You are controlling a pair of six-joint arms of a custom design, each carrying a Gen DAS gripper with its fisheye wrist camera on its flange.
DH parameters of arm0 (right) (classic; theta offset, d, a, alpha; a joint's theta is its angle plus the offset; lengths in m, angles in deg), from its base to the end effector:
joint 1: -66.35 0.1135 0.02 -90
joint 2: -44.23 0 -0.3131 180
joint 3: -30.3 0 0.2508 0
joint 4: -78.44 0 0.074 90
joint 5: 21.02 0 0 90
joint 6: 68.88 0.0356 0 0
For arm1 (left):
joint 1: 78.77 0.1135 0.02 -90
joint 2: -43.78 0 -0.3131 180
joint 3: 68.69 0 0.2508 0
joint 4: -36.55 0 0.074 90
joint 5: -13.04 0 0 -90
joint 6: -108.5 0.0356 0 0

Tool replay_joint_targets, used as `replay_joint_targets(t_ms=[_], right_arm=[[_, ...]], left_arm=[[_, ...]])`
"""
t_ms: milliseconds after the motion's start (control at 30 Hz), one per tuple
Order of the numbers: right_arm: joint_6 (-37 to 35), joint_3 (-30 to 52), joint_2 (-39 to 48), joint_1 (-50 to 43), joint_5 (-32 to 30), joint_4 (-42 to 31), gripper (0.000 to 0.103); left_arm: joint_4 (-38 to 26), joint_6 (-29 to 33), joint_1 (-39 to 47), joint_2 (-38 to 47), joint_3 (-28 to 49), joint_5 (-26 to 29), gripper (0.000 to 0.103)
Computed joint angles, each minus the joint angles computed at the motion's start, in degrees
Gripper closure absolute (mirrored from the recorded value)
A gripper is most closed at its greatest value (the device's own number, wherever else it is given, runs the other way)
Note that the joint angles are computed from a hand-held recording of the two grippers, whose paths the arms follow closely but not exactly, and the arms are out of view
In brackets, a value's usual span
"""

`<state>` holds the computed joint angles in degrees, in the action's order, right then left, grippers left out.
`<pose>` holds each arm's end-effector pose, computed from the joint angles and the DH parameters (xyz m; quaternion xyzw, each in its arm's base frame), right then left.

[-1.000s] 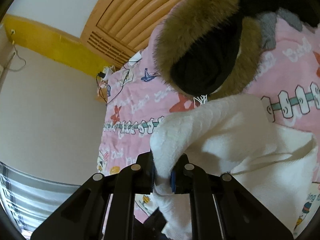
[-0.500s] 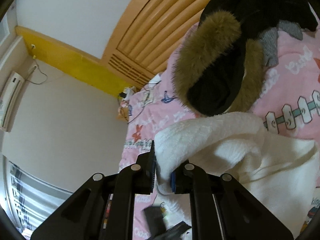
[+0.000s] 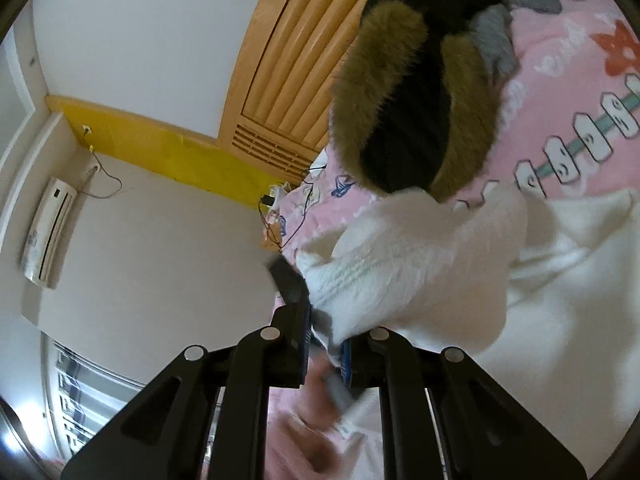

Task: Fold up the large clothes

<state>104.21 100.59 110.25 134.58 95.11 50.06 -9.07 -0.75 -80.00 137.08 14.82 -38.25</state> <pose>0.1034 0.2167 0.3750 0.2276 0.7947 0.4663 0.3150 0.3424 -0.0296 0.2996 -0.0438 0.9051 -0.3613 0.2198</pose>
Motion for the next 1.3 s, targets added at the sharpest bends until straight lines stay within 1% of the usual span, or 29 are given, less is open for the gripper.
replay_joint_targets(t_ms=[33,133,167,233,367,400,467,500,533,567,600,633,667,733,800,833,867,900,933,967,1000,1033,1067,1100,1133,1167,1200,1233,1300], right_arm=[[0.6,-1.3,0.4,1.6,1.5,0.5,0.092],[3.5,-7.6,2.7,6.4,2.6,7.4,0.092],[4.4,-8.9,4.6,8.7,3.2,9.0,0.092],[5.8,-9.3,8.3,11.9,3.5,9.3,0.092],[12.1,-9.4,16.9,18.4,2.4,10.2,0.092],[13.3,-9.3,18.3,19.4,2.0,10.3,0.090],[15.8,-9.3,20.8,21.2,1.3,10.7,0.086],[16.7,-8.9,21.5,21.9,1.4,10.1,0.078],[17.6,-8.4,22.0,22.3,1.1,8.7,0.064],[18.4,-7.8,22.0,22.5,0.9,7.0,0.057],[19.1,-7.5,21.7,22.7,1.2,5.6,0.041],[20.4,-6.5,21.1,22.7,1.2,2.7,0.022],[23.4,-4.5,20.2,23.8,2.1,-3.5,0.020],[25.3,-3.3,18.0,24.9,2.7,-7.6,0.021],[29.7,0.8,15.8,28.1,5.2,-19.2,0.021],[32.7,5.2,15.5,29.4,7.5,-29.7,0.020],[33.6,7.6,15.5,29.4,8.4,-35.7,0.020],[33.8,10.8,15.5,28.4,10.1,-43.5,0.020],[32.2,12.7,15.3,25.8,9.9,-48.4,0.018],[30.3,13.7,15.5,23.5,8.9,-50.4,0.018],[24.7,12.9,14.8,18.3,5.8,-49.3,0.018],[19.3,11.2,13.9,13.5,2.2,-46.5,0.018],[13.6,8.9,13.9,7.8,-1.3,-41.2,0.018],[8.9,6.1,13.7,3.5,-4.1,-35.1,0.022],[6.1,4.0,14.4,0.5,-7.0,-31.3,0.039],[4.2,2.3,15.3,-1.8,-9.8,-29.1,0.050],[1.6,0.9,17.0,-5.2,-14.7,-25.0,0.074],[1.1,-0.2,17.3,-6.2,-16.1,-22.6,0.087],[0.1,-2.9,16.5,-8.2,-16.1,-16.1,0.095]], left_arm=[[-2.8,4.2,0.4,0.1,1.5,-0.6,0.012],[-7.4,13.7,2.0,1.0,1.8,-0.5,0.012],[-11.5,18.9,3.5,1.7,1.4,1.1,0.012],[-17.0,27.2,8.7,0.1,-2.9,2.5,0.012],[-22.7,35.6,17.6,-0.8,-7.9,4.5,0.012],[-24.2,37.7,20.0,-1.3,-8.6,4.0,0.012],[-26.4,41.2,23.3,-2.6,-9.7,4.0,0.012],[-27.3,42.0,23.6,-2.9,-9.8,3.7,0.012],[-28.5,42.9,23.9,-3.1,-9.9,3.6,0.011],[-29.3,43.6,24.0,-3.4,-10.3,3.1,0.010],[-29.4,43.0,23.1,-3.7,-10.8,1.7,0.010],[-29.4,42.7,22.7,-3.8,-11.2,1.4,0.010],[-29.3,41.7,21.7,-3.7,-12.0,1.3,0.009],[-28.5,39.3,20.0,-3.6,-13.5,2.2,0.009],[-27.8,36.8,18.0,-3.4,-14.6,3.5,0.008],[-27.0,35.2,16.5,-2.8,-15.3,5.3,0.007],[-26.2,33.5,15.3,-2.2,-15.6,6.7,0.006],[-24.6,31.4,14.0,-1.8,-16.0,7.4,0.006],[-23.2,29.9,13.1,-1.4,-16.4,8.2,0.006],[-21.0,27.3,11.5,-0.4,-16.8,8.9,0.006],[-19.0,24.6,9.8,0.8,-16.8,8.3,0.006],[-17.4,22.5,8.5,1.5,-16.9,7.7,0.006],[-14.5,19.6,7.3,2.2,-17.0,6.9,0.006],[-13.0,17.9,6.7,2.6,-17.0,6.8,0.006],[-11.2,16.1,6.2,3.0,-16.8,7.1,0.006],[-10.1,14.9,5.9,3.1,-16.8,7.5,0.006],[-8.8,13.7,5.8,3.1,-16.6,8.3,0.006],[-7.0,11.9,5.8,2.6,-16.4,9.0,0.006],[-5.6,9.3,6.1,2.2,-15.1,9.8,0.007]])
